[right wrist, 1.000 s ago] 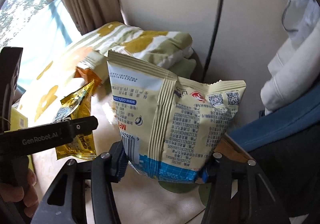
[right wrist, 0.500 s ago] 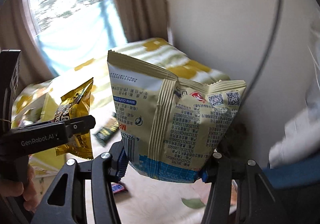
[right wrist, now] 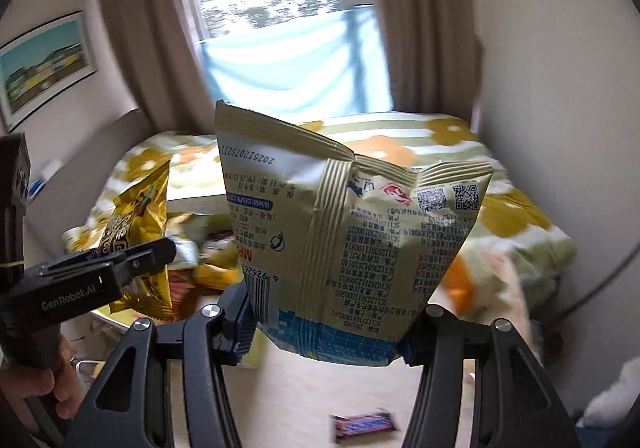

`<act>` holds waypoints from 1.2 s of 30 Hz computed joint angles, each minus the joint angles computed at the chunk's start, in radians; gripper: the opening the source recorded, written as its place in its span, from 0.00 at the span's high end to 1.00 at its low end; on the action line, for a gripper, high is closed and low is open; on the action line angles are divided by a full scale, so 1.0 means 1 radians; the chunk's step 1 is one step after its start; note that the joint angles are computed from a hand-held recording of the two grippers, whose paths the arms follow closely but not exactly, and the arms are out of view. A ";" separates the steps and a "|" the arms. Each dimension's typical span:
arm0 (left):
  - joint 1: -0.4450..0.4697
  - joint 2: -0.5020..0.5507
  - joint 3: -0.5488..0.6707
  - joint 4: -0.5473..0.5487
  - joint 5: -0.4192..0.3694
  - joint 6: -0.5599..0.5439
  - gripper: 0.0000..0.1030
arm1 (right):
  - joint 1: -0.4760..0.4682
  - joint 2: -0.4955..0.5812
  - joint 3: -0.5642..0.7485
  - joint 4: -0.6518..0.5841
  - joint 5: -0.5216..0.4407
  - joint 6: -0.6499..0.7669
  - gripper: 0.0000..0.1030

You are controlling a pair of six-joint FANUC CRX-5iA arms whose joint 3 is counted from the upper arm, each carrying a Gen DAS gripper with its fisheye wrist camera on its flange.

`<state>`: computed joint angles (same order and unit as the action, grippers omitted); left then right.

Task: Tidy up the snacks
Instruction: 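Carry both bags over the yellow box and open both tools to drop them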

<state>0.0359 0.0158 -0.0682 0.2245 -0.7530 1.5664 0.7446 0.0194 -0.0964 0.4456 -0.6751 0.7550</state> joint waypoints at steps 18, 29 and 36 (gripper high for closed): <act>0.271 0.075 -0.040 0.045 -0.076 -0.221 0.49 | 0.099 0.326 0.366 -0.197 -0.127 0.174 0.51; 0.256 0.089 -0.056 -0.022 -0.076 -0.254 0.03 | 0.130 0.394 0.415 -0.204 -0.207 0.126 0.51; 0.262 0.070 -0.055 -0.034 -0.095 -0.231 0.03 | 0.129 0.393 0.429 -0.237 -0.205 0.175 0.51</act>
<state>0.2978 0.0859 -0.1236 0.1906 -0.8483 1.3356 0.8734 0.4126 0.3323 0.2083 -0.8804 0.9303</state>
